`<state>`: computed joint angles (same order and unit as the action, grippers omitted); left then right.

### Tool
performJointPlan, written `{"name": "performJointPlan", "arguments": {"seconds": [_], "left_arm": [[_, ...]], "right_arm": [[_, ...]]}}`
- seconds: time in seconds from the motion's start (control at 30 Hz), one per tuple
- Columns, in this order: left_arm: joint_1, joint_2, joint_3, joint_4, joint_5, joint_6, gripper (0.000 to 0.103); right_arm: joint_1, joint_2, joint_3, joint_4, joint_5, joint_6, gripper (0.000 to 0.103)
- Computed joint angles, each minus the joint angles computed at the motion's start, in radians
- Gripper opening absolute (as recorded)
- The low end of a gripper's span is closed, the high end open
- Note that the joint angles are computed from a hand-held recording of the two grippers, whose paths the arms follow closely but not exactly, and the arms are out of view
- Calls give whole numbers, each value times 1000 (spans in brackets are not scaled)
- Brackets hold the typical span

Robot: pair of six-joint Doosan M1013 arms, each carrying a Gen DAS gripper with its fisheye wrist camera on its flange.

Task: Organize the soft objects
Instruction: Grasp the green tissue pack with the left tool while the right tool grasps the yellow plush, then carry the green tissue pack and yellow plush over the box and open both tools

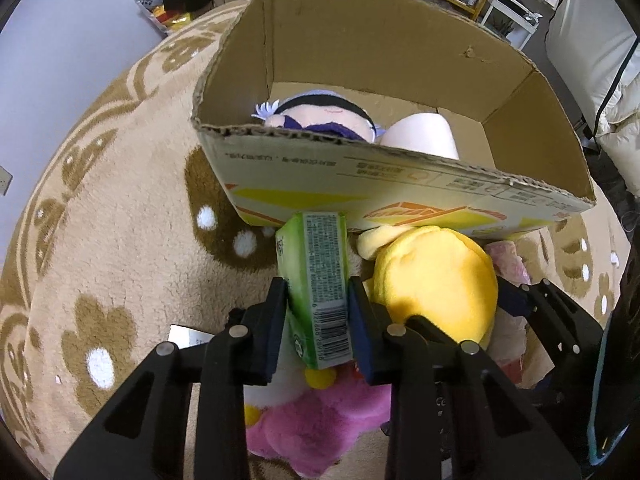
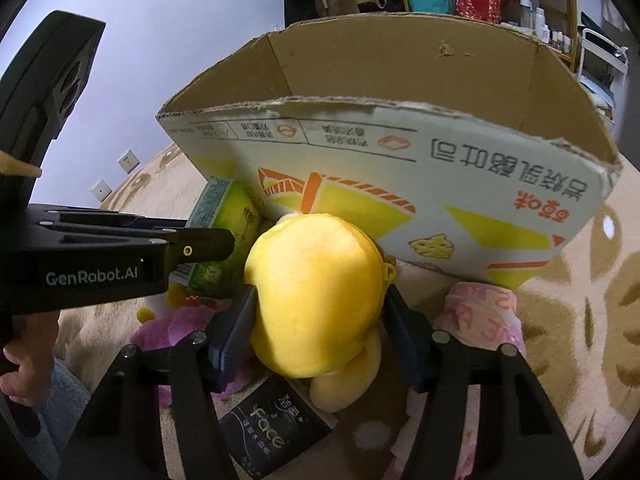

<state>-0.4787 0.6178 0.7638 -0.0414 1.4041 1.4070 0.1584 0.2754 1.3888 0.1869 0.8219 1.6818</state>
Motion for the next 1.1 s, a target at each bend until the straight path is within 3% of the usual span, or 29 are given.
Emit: {"name": "performJointPlan", "arguments": {"seconds": [0.53, 0.6, 0.63, 0.93, 1.1], "left_arm": [[8, -93, 111, 6, -167, -35, 28], [5, -102, 120, 18, -184, -42, 28], [5, -107, 125, 24, -191, -46, 28], [1, -164, 185, 99, -257, -99, 28], [-1, -203, 225, 137, -307, -113, 28]], "right_arm": [[-9, -81, 62, -99, -62, 147, 60], [-7, -90, 66, -124, -67, 178, 59], [-6, -93, 67, -130, -70, 190, 53], [8, -125, 81, -184, -93, 239, 51], [23, -157, 99, -259, -148, 285, 51]]}}
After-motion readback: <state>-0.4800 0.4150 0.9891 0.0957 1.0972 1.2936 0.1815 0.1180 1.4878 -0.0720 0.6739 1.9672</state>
